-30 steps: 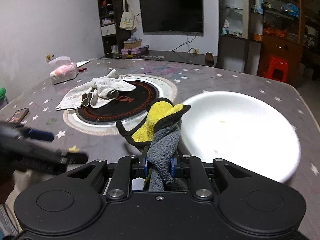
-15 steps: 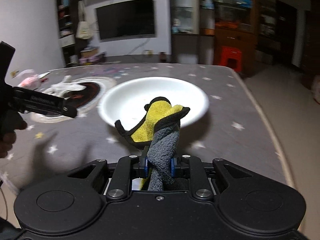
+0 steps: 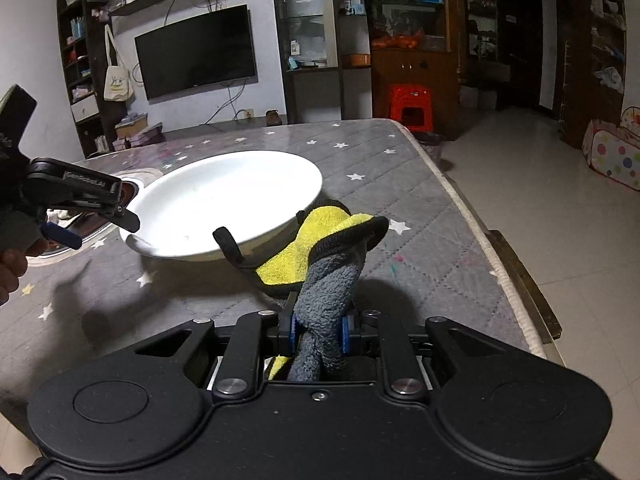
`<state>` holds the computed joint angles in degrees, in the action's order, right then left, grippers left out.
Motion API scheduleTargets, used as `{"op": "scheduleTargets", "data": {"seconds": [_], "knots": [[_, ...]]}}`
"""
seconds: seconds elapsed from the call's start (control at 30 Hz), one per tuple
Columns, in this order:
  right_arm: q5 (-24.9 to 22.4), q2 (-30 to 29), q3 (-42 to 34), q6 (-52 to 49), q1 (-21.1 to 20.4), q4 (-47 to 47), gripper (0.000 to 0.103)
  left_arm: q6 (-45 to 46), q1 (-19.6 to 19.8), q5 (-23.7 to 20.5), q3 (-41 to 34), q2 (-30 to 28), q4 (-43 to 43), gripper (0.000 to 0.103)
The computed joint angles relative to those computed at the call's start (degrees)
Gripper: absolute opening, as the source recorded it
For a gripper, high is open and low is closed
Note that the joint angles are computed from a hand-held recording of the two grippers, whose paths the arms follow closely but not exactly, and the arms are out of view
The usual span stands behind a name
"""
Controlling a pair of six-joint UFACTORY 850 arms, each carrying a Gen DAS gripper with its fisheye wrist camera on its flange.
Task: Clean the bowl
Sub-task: 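Carry the cloth toward the bowl while the left gripper grasps the bowl rim, then hold the bowl rim with the left gripper while the right wipes inside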
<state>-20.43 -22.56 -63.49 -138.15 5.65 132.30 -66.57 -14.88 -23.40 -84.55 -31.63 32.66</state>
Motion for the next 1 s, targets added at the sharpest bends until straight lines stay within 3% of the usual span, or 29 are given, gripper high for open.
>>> {"op": "scheduleTargets", "data": {"seconds": [0.17, 0.3, 0.4, 0.57, 0.67, 0.9, 1.0], "knots": [[-0.8, -0.58, -0.1, 1.51, -0.58, -1.07, 0.02, 5.22, -0.01, -1.68, -3.05, -2.43, -6.3, 0.086], [-0.86, -0.5, -0.32, 3.37, -0.81, -2.57, 0.02, 2.62, -0.75, -2.96, -3.88, -3.09, -2.69, 0.079], [-0.89, -0.4, -0.3, 3.27, -0.77, -2.6, 0.02, 3.46, -0.82, -2.0, -3.9, -3.11, -2.47, 0.064], [-1.24, 0.08, 0.08, 3.04, -0.57, -2.51, 0.02, 5.52, -0.75, -0.88, -4.18, -3.21, -4.67, 0.049], [-1.43, 0.16, 0.17, 2.84, -0.54, -2.33, 0.02, 8.52, -0.42, 0.9, -3.74, -2.97, -7.42, 0.033], [-1.89, 0.2, 0.08, 3.6, -0.56, -3.38, 0.02, 10.98, -0.68, 3.14, -2.12, -1.85, -5.53, 0.029], [-2.21, 0.25, 0.11, 4.15, -0.56, -4.34, 0.02, 15.43, -0.26, 2.75, -1.94, -1.44, -9.19, 0.029]]}}
